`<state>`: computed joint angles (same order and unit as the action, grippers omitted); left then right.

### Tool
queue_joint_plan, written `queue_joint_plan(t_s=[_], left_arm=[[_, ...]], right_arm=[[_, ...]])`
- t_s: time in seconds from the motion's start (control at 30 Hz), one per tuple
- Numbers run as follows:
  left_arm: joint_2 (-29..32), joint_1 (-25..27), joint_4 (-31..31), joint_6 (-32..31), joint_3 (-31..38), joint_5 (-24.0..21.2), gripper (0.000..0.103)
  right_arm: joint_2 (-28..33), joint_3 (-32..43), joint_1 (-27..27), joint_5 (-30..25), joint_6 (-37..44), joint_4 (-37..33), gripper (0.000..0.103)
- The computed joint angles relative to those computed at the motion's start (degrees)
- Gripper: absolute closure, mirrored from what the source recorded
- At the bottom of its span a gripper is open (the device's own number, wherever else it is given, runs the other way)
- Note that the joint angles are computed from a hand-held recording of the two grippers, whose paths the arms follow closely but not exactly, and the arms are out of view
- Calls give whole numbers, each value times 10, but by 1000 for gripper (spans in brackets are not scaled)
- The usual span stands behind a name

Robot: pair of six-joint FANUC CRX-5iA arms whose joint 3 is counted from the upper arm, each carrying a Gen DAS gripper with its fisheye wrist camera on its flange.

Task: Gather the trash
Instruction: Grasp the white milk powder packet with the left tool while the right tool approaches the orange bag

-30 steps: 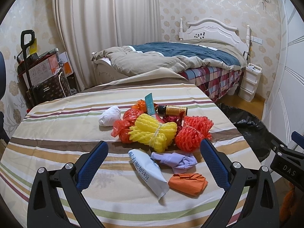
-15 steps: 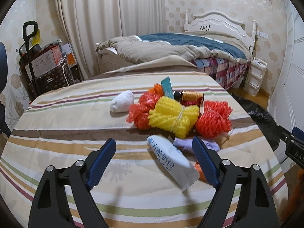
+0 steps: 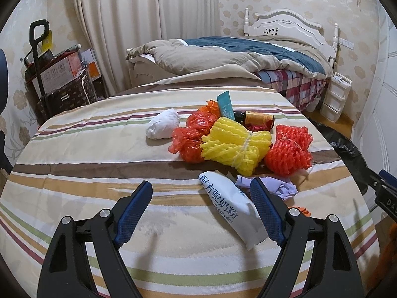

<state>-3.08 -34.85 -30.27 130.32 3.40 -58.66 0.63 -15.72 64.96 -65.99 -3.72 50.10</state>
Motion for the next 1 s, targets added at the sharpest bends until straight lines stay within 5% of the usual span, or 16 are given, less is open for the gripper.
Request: queue_joint_plan(t_s=[0.53, 1.0], left_arm=[[13, 2, -5, -8, 8, -31, 21], [11, 8, 37, -23, 2, -14, 18]], right_arm=[[11, 9, 0, 12, 15, -9, 39], [12, 11, 6, 15, 15, -8, 39]])
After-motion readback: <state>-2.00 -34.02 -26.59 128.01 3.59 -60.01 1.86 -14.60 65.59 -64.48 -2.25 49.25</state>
